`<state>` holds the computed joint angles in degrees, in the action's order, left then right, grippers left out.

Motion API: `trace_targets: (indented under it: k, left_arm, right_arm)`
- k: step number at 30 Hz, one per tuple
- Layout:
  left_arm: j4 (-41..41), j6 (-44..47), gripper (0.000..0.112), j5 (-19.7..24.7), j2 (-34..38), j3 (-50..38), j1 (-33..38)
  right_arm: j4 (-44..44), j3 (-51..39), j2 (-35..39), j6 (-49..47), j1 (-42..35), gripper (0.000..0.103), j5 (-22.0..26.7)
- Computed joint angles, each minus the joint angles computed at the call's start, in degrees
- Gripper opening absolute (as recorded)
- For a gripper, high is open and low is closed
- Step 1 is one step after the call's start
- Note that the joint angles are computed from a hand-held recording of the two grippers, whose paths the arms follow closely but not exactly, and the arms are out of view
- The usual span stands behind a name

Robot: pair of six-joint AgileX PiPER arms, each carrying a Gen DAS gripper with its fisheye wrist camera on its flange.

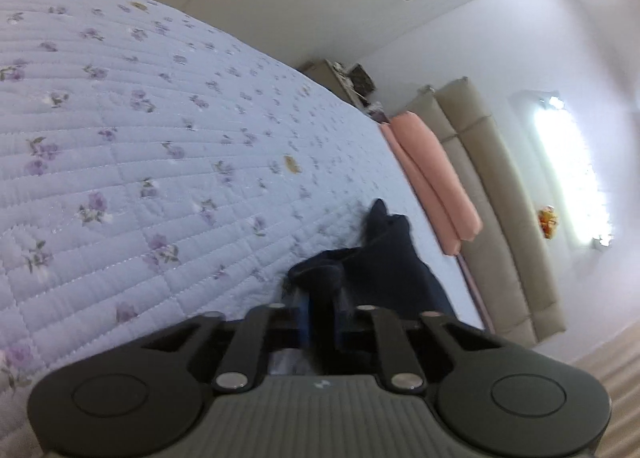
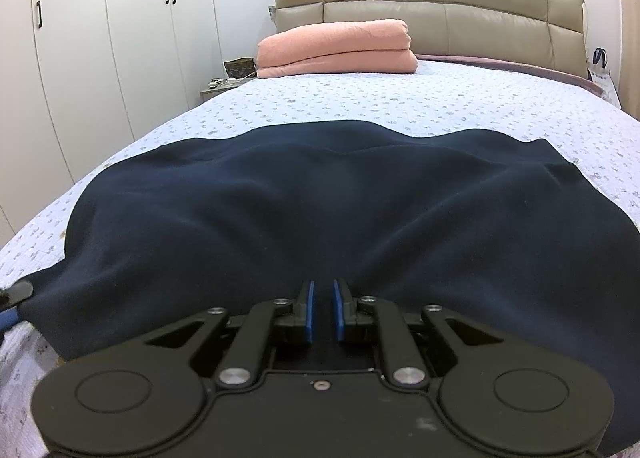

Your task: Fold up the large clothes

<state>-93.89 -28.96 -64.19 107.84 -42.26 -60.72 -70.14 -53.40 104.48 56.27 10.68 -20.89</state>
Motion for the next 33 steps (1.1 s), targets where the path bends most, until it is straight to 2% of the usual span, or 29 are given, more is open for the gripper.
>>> trace_targets:
  k: [2,3,4,6,8,10,12,15,17,19,20,21,23,26,30,31,33]
  left_arm:
    - [0.69,0.05,0.012,0.16,-0.37,0.57,-0.36]
    - [0.24,0.24,0.018,0.79,-0.37,0.30,-0.26]
    - [-1.06,-0.31,0.033,1.50,-0.23,0.00,-0.24]
    - [0.95,-5.27,0.037,0.93,0.95,1.19,-0.53]
    - [1.76,-4.09,0.044,0.98,1.00,0.99,0.04]
    - [4.01,-2.21,0.061,0.07,1.87,0.05,1.18]
    - [3.70,1.48,0.069,-1.16,3.58,-2.60,2.35]
    - [1.78,10.48,0.069,-1.02,6.32,-7.78,5.51]
    - [2.30,11.45,0.064,-0.48,6.40,-8.37,6.37]
    - [4.33,10.08,0.027,1.93,5.68,-6.86,6.73]
    - [7.33,5.95,0.021,3.63,5.24,-4.79,6.61]
    - [10.06,0.26,0.017,3.44,5.18,-2.69,5.93]
    - [11.99,-5.29,0.017,2.11,5.15,-0.92,4.56]
    - [12.27,-4.83,0.019,3.31,5.68,-2.62,7.06]
    - [14.20,-2.42,0.036,5.29,6.60,-5.96,11.14]
    - [14.22,-2.16,0.044,4.84,6.93,-6.68,11.24]
    - [12.69,0.94,0.052,3.73,8.14,-9.17,10.86]
  right_arm:
    - [0.12,0.08,-0.08,-0.22,-0.06,0.013,-0.05]
    - [0.08,0.15,-0.11,-0.28,-0.21,0.013,-0.24]
    - [0.09,0.23,-0.16,-0.33,-0.34,0.013,-0.39]
    - [0.42,0.41,-0.25,-0.72,-0.41,0.013,-0.46]
    - [-0.20,0.37,-0.27,-0.30,-0.55,0.013,-0.61]
    - [0.00,0.49,-0.25,-0.57,-0.63,0.013,-0.84]
    - [0.37,0.72,-0.30,-1.03,-0.71,0.013,-1.05]
    - [0.07,0.79,-0.31,-0.92,-0.88,0.013,-1.29]
    - [0.25,0.83,-0.32,-1.18,-0.85,0.013,-1.26]
    - [0.45,0.95,-0.28,-1.50,-1.04,0.013,-1.60]
    - [0.36,1.01,-0.28,-1.43,-1.23,0.013,-1.88]
    - [0.29,1.08,-0.29,-1.38,-1.42,0.013,-2.15]
    - [0.49,1.27,-0.35,-1.54,-1.61,0.013,-2.46]
    - [-1.04,1.05,-0.54,-0.12,-1.87,0.013,-2.52]
    - [-2.21,0.98,-2.26,2.73,-2.81,0.014,-3.44]
    - [0.33,1.27,-3.13,0.78,-2.75,0.015,-3.15]
    - [7.70,1.75,-4.63,-5.65,-2.27,0.019,-2.80]
